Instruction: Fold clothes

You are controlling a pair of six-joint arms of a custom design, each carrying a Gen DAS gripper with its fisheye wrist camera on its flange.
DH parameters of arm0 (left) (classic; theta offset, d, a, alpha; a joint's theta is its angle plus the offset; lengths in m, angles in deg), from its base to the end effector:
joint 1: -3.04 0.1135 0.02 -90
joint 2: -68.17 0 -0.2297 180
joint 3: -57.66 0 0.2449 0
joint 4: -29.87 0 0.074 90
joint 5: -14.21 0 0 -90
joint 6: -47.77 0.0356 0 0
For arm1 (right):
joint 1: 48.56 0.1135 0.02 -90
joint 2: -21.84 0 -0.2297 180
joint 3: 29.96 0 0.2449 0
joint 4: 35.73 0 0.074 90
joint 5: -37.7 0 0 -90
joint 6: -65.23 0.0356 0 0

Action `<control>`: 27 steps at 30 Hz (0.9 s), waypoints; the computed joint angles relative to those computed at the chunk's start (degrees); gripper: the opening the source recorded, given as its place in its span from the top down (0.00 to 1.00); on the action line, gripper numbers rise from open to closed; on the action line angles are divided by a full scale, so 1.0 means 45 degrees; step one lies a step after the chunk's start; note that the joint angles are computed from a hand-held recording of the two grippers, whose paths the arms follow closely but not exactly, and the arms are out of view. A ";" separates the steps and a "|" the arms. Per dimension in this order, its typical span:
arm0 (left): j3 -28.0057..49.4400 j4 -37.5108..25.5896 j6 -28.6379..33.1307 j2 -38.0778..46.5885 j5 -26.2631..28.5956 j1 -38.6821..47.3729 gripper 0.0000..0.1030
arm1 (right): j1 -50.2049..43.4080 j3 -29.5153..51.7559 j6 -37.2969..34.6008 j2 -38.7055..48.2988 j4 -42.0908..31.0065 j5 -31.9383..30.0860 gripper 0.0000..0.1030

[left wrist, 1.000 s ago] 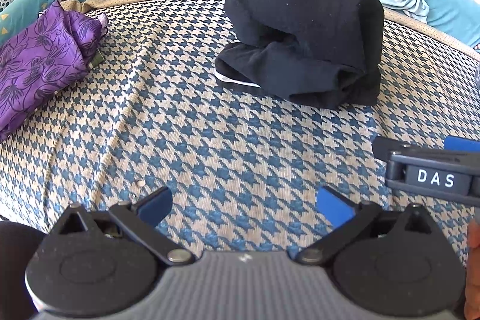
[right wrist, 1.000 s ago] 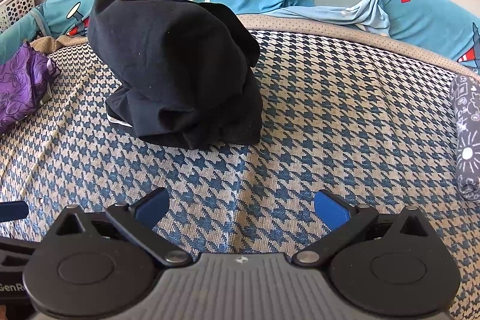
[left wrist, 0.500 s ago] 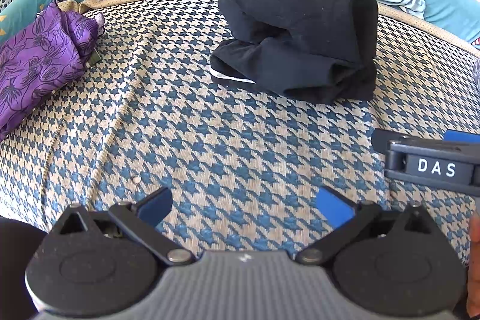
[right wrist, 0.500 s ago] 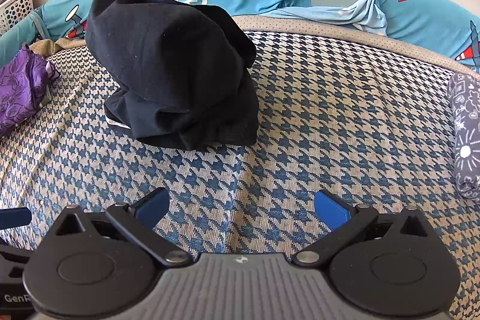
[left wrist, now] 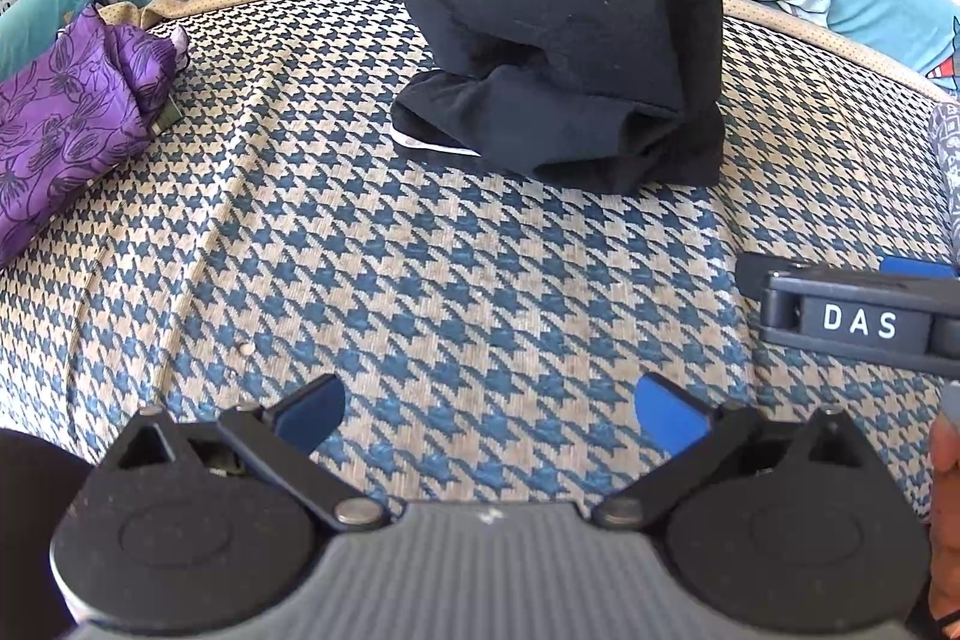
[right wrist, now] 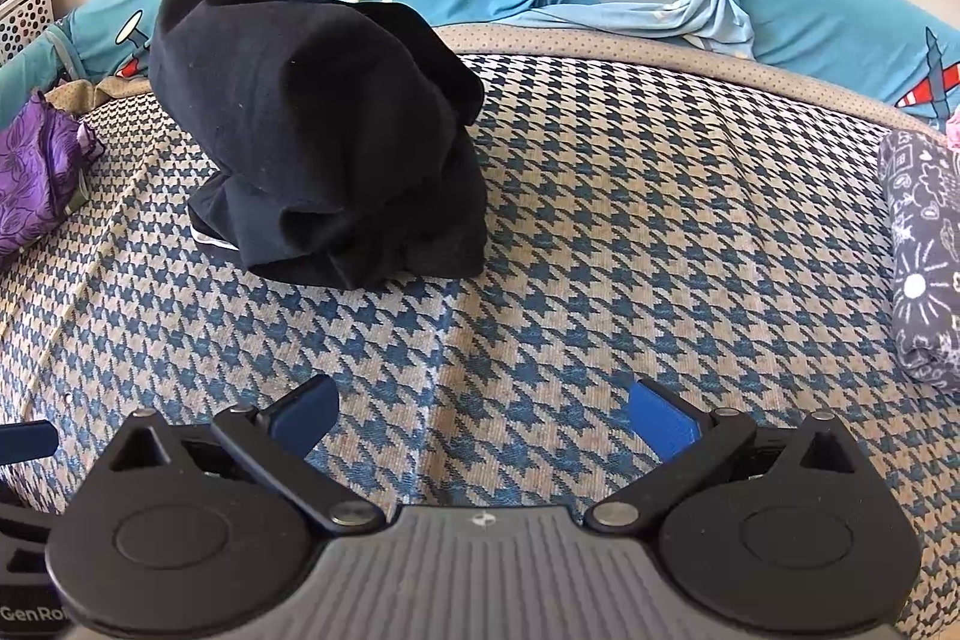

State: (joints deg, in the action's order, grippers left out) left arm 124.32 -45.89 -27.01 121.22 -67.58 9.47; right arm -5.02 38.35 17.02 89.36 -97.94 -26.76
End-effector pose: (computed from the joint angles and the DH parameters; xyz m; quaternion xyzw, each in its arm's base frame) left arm 0.1705 0.0141 0.2581 0.0914 0.9640 -0.0232 0.2488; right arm 0.1757 0.1458 0.2359 0.0401 0.9458 0.0056 0.3222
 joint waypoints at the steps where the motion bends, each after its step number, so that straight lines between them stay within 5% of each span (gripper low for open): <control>1: -0.0011 -0.0022 -0.0008 -0.0023 -0.0004 -0.0006 0.00 | -0.0003 -0.0025 0.0015 -0.0023 -0.0015 -0.0004 0.00; 27: -0.0027 -0.0430 -0.0324 -0.0617 0.0044 -0.0372 0.00 | 0.0211 -0.0413 0.0405 -0.0469 -0.0341 0.0106 0.00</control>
State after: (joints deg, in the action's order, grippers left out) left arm 124.20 -47.82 -28.46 118.44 -67.38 7.80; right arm -4.07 36.49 18.84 87.25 -99.47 -26.28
